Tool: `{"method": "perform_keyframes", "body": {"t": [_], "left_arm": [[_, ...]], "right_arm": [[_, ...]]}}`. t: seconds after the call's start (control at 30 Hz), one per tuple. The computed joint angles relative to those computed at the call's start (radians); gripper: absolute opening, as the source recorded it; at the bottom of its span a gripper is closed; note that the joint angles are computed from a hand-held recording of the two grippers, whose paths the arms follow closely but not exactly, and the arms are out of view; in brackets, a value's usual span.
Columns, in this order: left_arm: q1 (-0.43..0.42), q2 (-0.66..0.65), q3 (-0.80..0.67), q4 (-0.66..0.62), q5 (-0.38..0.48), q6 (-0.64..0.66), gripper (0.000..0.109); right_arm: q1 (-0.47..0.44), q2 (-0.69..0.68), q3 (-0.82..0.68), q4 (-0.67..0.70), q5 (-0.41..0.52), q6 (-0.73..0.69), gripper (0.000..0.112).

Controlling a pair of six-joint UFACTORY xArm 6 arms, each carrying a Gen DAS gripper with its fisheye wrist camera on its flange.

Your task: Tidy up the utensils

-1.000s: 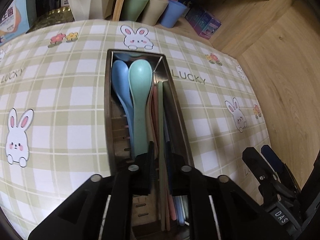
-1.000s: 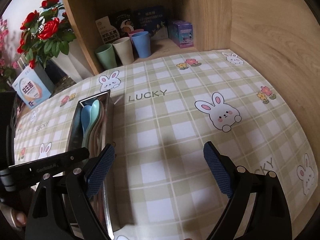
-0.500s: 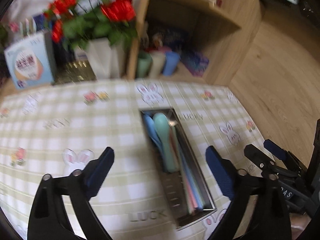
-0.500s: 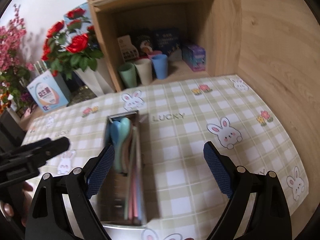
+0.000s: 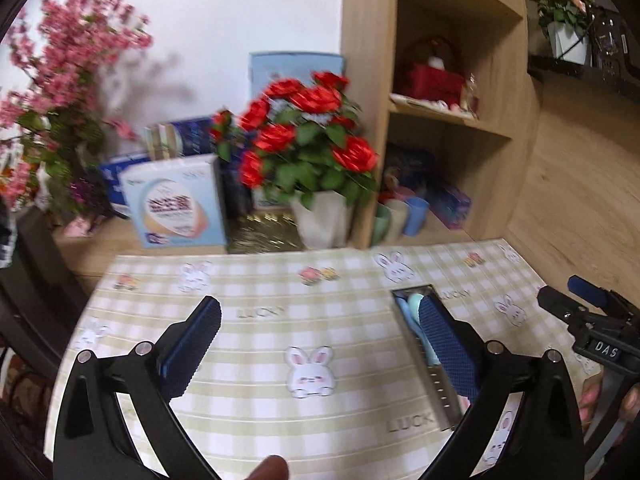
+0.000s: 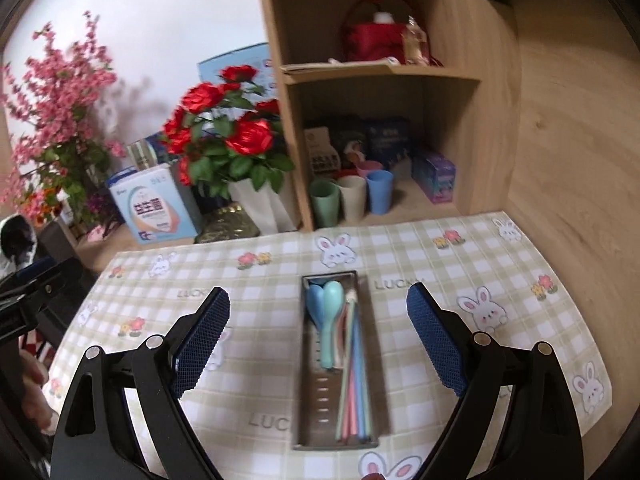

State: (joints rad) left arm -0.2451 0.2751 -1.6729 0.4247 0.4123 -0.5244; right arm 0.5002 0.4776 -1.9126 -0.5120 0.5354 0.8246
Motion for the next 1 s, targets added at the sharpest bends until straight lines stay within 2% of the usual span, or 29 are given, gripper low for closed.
{"method": "perform_keyframes", "body": {"t": [0.13, 0.23, 0.33, 0.6, 1.0], "left_arm": [[0.024, -0.102, 0.128, 0.047, -0.038, -0.052, 0.097], [0.035, -0.171, 0.204, 0.189, -0.034, -0.165, 0.097], [0.046, -0.23, 0.268, 0.274, -0.043, -0.236, 0.097], [0.066, -0.362, 0.406, 0.338, -0.067, -0.322, 0.097], [0.063, -0.436, 0.45, 0.38, -0.06, -0.349, 0.097]], "right_arm": [[0.03, -0.011, 0.003, -0.049, 0.003, 0.033, 0.087], [0.049, -0.023, 0.012, -0.077, 0.006, 0.055, 0.087], [0.067, -0.045, 0.034, -0.118, 0.003, 0.085, 0.087], [0.104, -0.106, 0.102, -0.22, 0.001, 0.171, 0.087], [0.132, -0.163, 0.143, -0.309, -0.012, 0.24, 0.087]]}}
